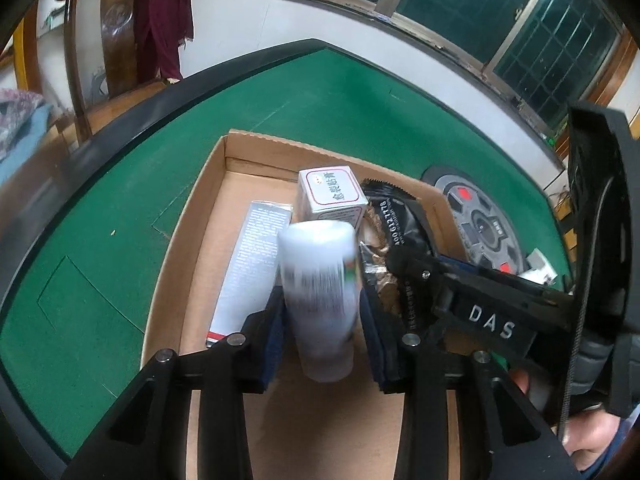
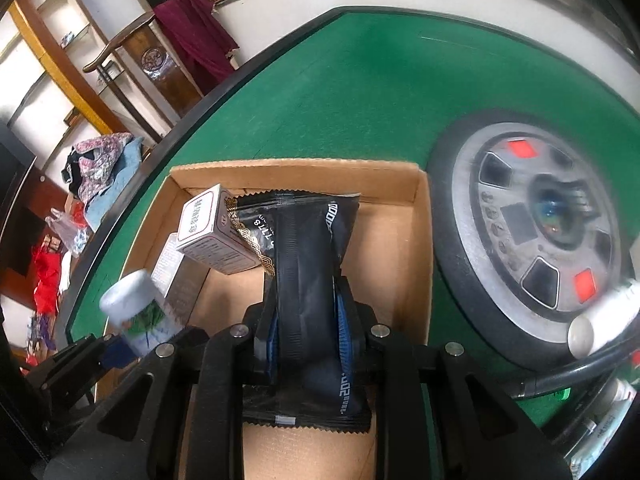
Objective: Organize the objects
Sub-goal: 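Carry the pill bottle and snack bag into the tray and release them, then grasp a black marker with the left gripper while the right grasps another marker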
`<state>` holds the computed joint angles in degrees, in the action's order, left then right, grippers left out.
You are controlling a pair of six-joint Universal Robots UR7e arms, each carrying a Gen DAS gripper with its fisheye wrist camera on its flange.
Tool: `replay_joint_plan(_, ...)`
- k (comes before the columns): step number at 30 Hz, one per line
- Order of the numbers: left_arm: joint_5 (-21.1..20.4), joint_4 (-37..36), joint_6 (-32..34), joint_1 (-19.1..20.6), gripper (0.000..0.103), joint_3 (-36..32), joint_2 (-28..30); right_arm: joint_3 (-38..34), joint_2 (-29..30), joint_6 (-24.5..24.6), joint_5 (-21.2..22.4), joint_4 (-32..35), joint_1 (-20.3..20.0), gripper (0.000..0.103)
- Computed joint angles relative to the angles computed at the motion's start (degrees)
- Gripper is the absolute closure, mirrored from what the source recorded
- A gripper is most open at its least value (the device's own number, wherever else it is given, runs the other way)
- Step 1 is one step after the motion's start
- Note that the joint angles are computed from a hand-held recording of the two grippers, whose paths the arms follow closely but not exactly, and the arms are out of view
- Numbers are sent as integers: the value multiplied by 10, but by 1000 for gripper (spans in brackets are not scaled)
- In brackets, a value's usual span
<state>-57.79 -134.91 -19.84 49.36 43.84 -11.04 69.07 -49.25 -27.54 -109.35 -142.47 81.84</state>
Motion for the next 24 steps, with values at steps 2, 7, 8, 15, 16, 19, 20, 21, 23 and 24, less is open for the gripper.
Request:
replay_joint_plan(2,-6,-11,-1,1,67,6,-5,5,-3,-14,-4,-5,2,81)
replay_joint_plan(7,-4,-16,-4,-1,62,12,-11,15,-12,-16,-7,-9,5,81)
replay_joint_plan(8,-1,-19,-3,-3,62,15,-12,17,-14,-15,-5,-10,5,81)
replay_joint_plan(15,8,-79,12,-23,62,86,-41,77,-74,-11,52,-18,-12,81)
replay_joint_plan(16,11,-90,20,-29,62,98,-44,91,-87,-14,62,-18,-15,81)
replay_joint_plan(19,8,-102,31,-42,62,109,-43,132,-124,-22,91,-25,-28,81)
replay_joint_plan(20,4,-107,33,-47,62,116,-44,141,-134,-25,96,-23,-32,81)
replay_joint_plan(21,-3,-111,32,-52,62,124,-45,154,-149,-29,103,-23,-38,81)
replay_joint_plan(23,-18,-118,33,-62,62,134,-44,170,-169,-30,117,-21,-47,81)
replay_joint_plan(24,-24,-120,36,-67,62,134,-41,179,-181,-31,127,-19,-54,81)
